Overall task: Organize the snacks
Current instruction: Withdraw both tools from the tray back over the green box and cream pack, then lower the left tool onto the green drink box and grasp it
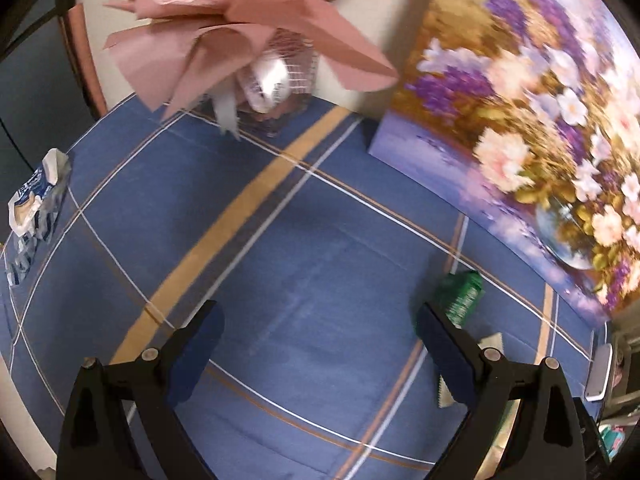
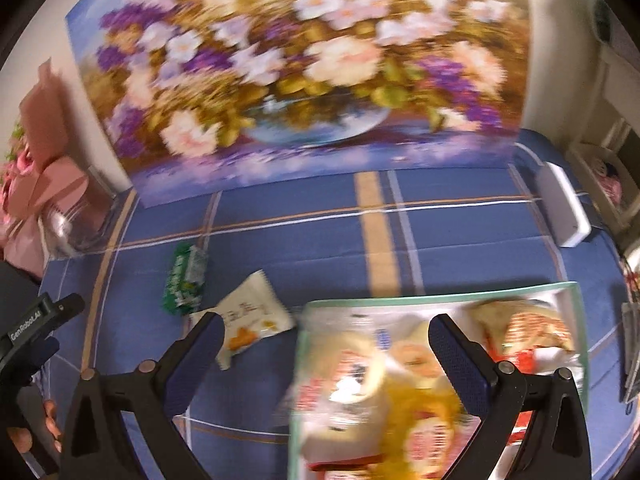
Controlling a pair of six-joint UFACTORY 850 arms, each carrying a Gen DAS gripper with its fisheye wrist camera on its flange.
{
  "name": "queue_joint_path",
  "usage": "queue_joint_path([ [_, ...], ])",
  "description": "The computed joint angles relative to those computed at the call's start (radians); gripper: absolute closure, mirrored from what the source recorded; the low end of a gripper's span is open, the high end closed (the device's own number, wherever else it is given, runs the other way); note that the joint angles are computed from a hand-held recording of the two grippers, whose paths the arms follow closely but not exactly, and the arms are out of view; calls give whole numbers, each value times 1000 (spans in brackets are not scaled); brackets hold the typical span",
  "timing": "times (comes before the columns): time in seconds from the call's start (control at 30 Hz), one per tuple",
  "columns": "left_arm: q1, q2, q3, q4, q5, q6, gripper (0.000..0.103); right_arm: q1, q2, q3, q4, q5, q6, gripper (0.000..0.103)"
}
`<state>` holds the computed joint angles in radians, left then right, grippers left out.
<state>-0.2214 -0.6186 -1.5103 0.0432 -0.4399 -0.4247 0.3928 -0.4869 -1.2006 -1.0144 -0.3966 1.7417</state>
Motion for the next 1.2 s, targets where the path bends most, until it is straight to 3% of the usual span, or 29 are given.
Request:
queue_joint_path([
  [0.3,48,-21,-10,-37,-14,11,6,26,-83,-91,93,19,-112,0],
  [0.83,17,-81,-50,-136,-35,140,6,26,-136,-137,156,23,-193,0],
  [1.2,3,-106,-55,-378,-17,372,6,19,-146,-149,-18,35,7,0],
])
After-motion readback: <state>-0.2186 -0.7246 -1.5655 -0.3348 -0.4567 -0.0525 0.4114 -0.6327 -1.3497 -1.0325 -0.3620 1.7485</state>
